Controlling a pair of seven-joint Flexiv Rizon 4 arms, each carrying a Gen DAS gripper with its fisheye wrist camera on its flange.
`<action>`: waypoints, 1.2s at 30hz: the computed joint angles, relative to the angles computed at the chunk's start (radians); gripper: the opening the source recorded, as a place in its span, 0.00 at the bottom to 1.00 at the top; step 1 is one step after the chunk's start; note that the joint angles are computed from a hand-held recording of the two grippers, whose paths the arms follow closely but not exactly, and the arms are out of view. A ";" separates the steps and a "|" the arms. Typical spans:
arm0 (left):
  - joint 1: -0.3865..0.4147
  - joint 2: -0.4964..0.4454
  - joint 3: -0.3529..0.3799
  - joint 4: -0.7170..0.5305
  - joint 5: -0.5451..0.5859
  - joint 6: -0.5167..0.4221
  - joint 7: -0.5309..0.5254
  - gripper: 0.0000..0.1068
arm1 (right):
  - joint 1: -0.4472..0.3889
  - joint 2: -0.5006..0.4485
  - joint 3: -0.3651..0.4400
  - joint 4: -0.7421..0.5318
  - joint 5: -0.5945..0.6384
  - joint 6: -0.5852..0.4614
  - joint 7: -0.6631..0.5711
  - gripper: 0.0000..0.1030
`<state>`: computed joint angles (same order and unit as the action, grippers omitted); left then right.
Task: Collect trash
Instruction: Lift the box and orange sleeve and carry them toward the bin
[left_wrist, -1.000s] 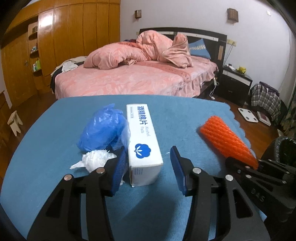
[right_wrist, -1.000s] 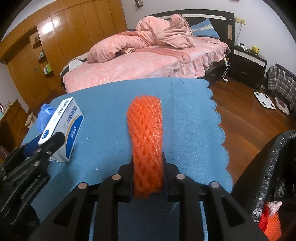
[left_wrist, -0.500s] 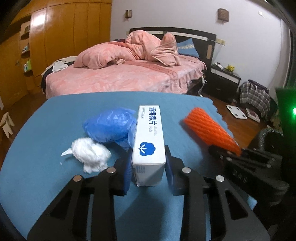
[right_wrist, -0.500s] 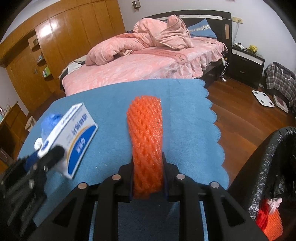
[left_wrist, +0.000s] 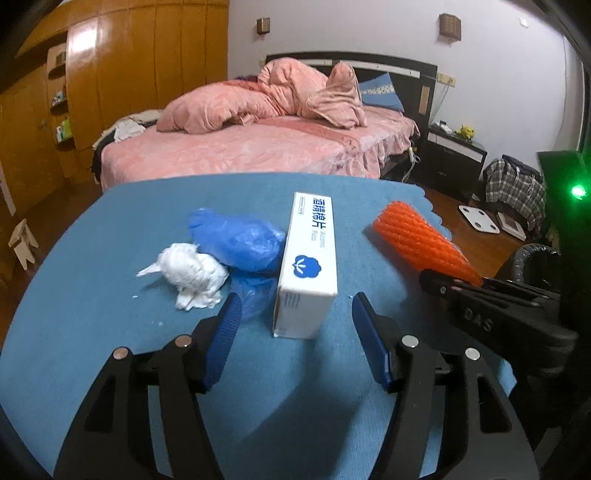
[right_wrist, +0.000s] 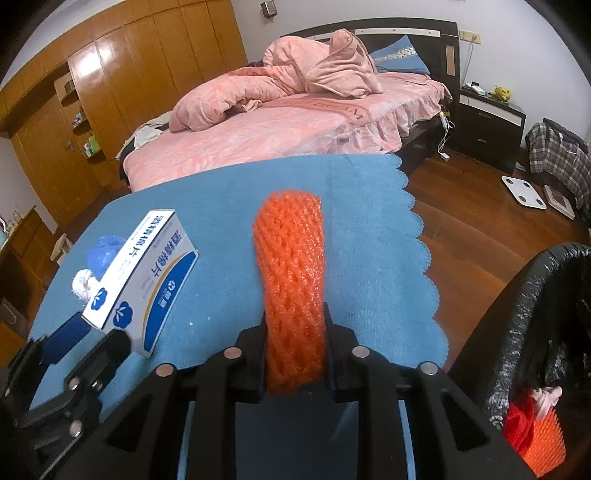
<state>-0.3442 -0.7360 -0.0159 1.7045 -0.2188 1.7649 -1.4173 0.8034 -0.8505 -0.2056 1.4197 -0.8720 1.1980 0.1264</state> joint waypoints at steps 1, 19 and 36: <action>0.005 0.002 -0.007 0.008 0.009 0.022 0.001 0.54 | 0.002 0.002 -0.002 0.005 -0.003 0.003 0.005 0.22; 0.101 -0.028 -0.161 -0.033 0.043 -0.005 0.048 0.29 | 0.012 0.030 -0.021 0.052 -0.049 0.020 0.062 0.22; 0.115 -0.030 -0.189 -0.049 0.041 -0.017 0.039 0.27 | -0.005 0.095 -0.014 0.119 -0.152 0.028 0.152 0.22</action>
